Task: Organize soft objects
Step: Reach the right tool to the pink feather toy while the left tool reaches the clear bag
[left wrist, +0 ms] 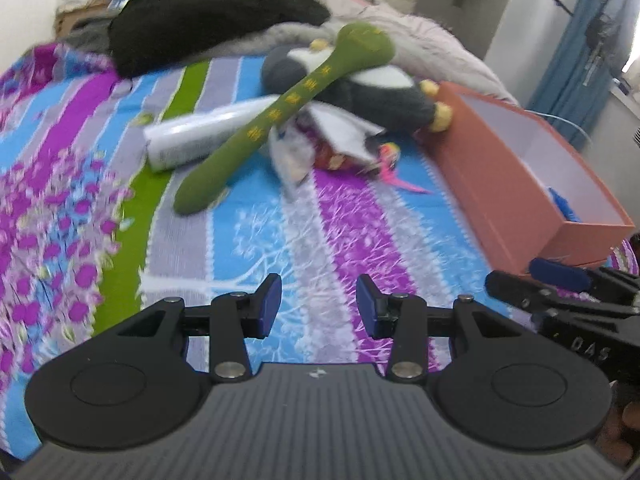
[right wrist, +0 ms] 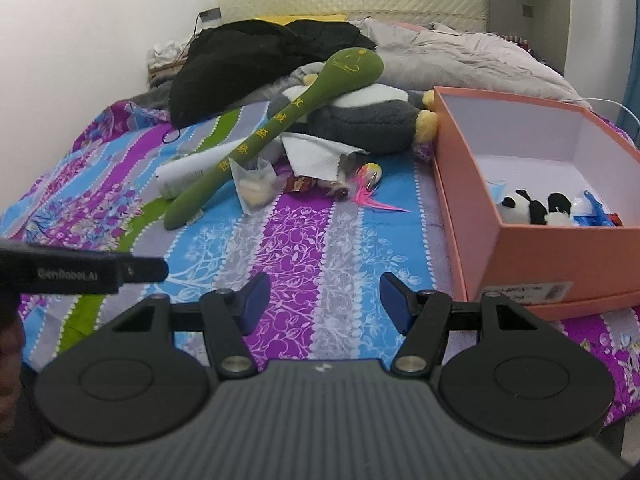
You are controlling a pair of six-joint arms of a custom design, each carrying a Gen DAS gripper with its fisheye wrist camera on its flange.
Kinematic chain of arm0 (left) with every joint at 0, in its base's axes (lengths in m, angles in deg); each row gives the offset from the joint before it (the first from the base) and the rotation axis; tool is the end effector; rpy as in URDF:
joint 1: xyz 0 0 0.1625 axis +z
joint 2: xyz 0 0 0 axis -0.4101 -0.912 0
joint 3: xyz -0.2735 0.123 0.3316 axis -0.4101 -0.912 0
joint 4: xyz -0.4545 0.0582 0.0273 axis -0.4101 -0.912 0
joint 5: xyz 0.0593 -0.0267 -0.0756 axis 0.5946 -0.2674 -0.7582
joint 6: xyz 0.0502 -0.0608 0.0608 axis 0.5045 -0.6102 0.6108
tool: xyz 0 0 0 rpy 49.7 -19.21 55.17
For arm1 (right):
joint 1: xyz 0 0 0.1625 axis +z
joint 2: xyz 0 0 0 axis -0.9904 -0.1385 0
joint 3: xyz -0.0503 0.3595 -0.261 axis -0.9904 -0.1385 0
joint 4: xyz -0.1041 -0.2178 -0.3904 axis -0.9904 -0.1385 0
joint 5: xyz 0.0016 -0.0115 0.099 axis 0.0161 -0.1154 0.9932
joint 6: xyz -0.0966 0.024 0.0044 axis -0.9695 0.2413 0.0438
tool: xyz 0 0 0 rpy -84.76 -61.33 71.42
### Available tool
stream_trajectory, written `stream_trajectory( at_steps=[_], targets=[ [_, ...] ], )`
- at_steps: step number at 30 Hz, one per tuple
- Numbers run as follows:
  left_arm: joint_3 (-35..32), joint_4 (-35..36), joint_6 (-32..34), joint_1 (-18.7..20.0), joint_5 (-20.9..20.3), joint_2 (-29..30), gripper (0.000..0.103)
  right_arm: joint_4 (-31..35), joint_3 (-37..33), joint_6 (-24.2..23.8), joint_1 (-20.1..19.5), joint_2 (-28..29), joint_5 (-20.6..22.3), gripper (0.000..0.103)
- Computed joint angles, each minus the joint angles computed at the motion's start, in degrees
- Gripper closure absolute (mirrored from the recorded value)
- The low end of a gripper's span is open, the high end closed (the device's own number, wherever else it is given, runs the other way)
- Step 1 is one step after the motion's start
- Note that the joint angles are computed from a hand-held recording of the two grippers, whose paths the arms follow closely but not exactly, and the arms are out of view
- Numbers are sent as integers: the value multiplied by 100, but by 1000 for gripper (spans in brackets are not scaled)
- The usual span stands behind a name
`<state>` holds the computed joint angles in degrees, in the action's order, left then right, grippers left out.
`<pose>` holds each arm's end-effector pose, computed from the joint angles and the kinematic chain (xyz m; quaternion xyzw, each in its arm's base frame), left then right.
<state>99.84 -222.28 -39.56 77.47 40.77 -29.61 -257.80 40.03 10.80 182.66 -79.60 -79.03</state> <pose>-0.0512 -0.4374 0.1874 -0.0574 0.8490 -0.4135 0.3240 0.2141 -0.5226 0.0181 0.4146 -0.8570 0.2520 0.1733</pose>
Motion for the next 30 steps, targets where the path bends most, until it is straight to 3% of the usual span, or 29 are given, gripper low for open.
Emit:
stream_trajectory(
  at_steps=[6,15,21,30],
  targets=[
    [-326,-982,662,617,-178,589,56,122,-473,-121,10,397,-109,40],
    [-1144,-1560,1389,1367,-478,1248,56,513,-1489,-400,13,1070,-194,41],
    [-1656,-1964,1958,1687,-460,1660,56,666,-2220,-578,-15,1584,-267,46],
    [-2341,-2273,2588,2073,-839,2025,59,693,-3091,-905,-51,2227,-507,53]
  ],
)
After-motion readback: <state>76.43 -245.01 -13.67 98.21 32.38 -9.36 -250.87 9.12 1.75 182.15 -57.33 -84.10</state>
